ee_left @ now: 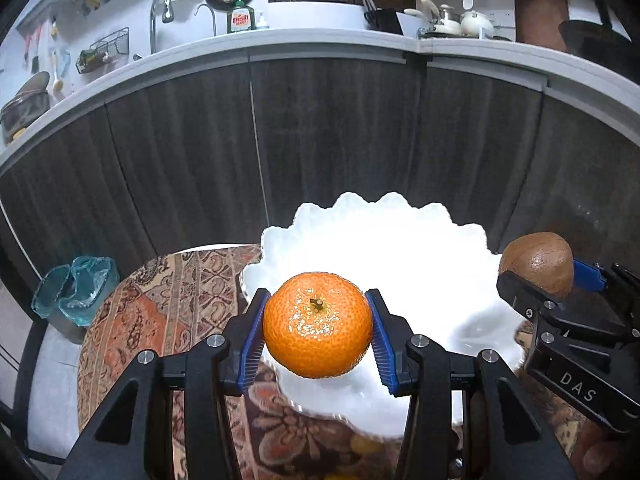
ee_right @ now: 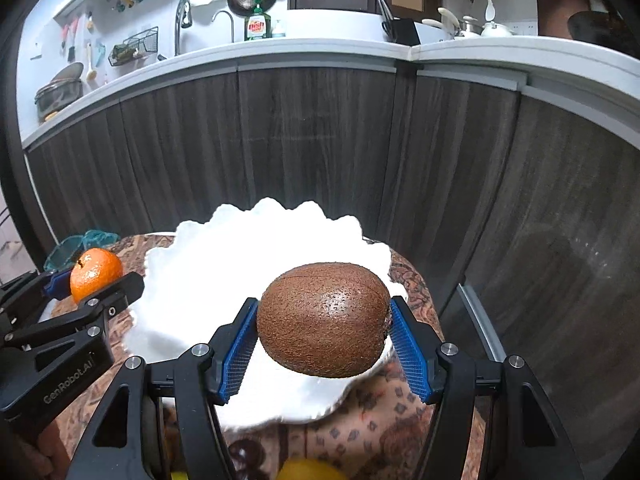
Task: Organize fruits
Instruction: 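Carry the orange and kiwi over the white bowl with both tools, then open both tools to drop orange and kiwi into the bowl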
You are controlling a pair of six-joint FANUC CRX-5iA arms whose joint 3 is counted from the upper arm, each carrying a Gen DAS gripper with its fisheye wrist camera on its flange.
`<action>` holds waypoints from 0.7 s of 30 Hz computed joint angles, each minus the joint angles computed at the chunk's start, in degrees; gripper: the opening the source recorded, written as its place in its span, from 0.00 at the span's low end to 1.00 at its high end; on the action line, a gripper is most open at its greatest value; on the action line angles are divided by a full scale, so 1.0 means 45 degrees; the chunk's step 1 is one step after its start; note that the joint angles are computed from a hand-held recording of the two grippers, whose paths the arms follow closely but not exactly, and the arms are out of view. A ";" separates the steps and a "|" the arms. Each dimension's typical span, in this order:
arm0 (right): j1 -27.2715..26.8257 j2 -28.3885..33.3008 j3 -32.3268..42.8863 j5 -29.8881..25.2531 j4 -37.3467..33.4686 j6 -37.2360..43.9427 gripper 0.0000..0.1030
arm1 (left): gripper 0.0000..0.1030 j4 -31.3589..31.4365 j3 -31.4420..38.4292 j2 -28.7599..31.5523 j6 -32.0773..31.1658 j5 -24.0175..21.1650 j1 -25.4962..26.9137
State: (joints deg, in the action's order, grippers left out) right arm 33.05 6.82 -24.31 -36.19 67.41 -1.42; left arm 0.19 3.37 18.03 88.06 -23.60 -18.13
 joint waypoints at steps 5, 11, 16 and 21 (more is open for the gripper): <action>-0.0372 0.0693 0.0544 0.0229 -0.0368 0.0401 0.63 | 0.45 -0.0432 0.1047 0.0833 0.0346 -0.0501 -0.0037; -0.0527 0.1381 0.1228 0.0305 -0.1383 0.1450 0.63 | 0.46 -0.0256 0.1827 0.1693 0.0251 -0.1155 -0.0003; -0.0490 0.1741 0.1572 0.0130 -0.2136 0.2211 0.63 | 0.46 -0.0372 0.2140 0.2066 0.0280 -0.1589 -0.0002; -0.0394 0.1848 0.1801 -0.0215 -0.2554 0.2647 0.63 | 0.64 -0.1155 0.2349 0.1967 0.0938 -0.1853 -0.0121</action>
